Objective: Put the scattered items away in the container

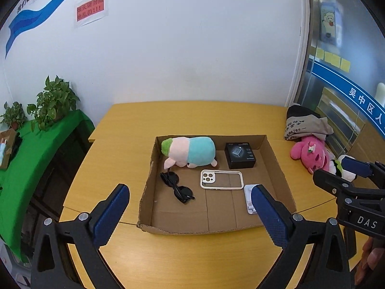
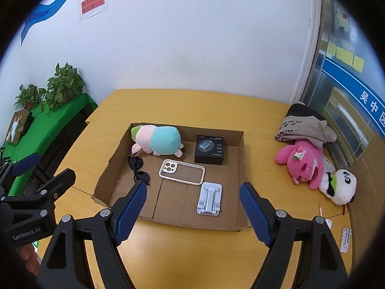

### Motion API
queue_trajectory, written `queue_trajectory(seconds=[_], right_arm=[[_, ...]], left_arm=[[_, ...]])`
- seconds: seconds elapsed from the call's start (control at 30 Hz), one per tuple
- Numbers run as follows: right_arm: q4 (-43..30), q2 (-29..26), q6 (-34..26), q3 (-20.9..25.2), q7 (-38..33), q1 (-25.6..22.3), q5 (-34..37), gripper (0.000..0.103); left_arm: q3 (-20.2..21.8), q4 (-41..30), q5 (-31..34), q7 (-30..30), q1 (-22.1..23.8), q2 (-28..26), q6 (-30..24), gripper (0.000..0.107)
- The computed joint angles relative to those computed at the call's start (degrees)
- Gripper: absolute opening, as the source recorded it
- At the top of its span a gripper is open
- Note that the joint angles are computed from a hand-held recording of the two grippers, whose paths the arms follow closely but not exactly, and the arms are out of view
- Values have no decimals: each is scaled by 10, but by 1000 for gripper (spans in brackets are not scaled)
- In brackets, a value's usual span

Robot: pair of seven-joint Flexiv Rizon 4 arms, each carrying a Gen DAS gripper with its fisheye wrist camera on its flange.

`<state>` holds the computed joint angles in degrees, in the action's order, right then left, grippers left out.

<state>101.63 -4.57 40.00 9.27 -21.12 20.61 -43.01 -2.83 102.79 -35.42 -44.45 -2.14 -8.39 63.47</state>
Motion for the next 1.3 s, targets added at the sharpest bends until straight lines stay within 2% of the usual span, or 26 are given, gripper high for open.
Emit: queue_trajectory(seconds=[0.37, 0.7, 0.8, 0.9, 0.97, 1.03, 1.17, 1.3], right_arm=[[25, 27, -8, 13, 23, -1, -7, 80], [38, 39, 2, 16, 25, -8, -5, 80], [41, 40, 4, 17, 24, -11, -3, 80], [44, 40, 4, 18, 20, -12, 3, 80], [45, 39, 7, 18, 14, -12, 10, 80], [46, 37, 11, 18, 8, -12, 17, 80], [47, 34, 18, 16, -4, -13, 30, 80], [46, 32, 23, 14, -11, -15, 36, 80]], left_arm=[[6, 31, 4, -3, -15, 30, 11, 103], [10, 25, 40, -43, -21, 29, 22, 103], [8, 25, 41, -46, -20, 28, 13, 103], [5, 32, 38, -39, -23, 28, 26, 103], [4, 29, 26, -37, -21, 26, 10, 103], [6, 25, 32, -54, -21, 22, -3, 103], [13, 21, 88, -110, -25, 14, 20, 103], [8, 19, 85, -121, -20, 8, 21, 103]])
